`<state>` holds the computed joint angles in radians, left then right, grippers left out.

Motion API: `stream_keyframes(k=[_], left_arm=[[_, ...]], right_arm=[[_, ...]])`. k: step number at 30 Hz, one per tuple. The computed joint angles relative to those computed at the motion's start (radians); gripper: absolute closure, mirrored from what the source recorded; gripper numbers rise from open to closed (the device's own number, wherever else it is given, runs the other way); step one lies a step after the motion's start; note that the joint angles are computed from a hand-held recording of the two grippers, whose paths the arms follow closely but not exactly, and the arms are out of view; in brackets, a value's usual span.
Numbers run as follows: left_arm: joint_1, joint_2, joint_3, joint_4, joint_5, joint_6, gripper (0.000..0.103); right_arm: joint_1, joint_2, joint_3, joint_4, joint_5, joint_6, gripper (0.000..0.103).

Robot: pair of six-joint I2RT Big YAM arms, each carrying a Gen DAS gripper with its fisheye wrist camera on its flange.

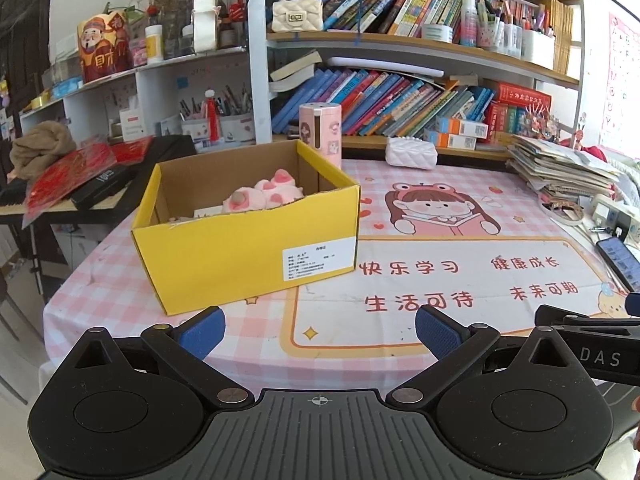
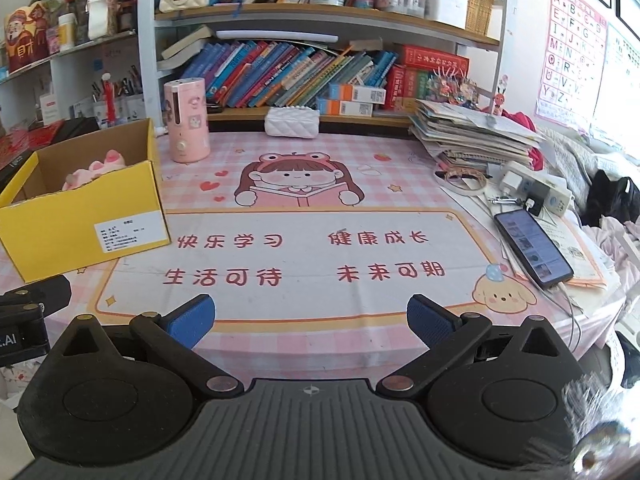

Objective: Organize objects

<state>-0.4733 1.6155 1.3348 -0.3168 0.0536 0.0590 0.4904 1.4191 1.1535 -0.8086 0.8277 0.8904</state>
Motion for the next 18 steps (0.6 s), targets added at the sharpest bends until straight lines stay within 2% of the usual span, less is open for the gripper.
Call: stream_keyframes(k=[18], left_arm=[[-0.025, 0.01, 0.014, -0.036, -0.03, 0.011, 0.001]], right_arm=[[-0.015, -0.003, -0.008, 0.019, -0.037, -0.052, 0.0]])
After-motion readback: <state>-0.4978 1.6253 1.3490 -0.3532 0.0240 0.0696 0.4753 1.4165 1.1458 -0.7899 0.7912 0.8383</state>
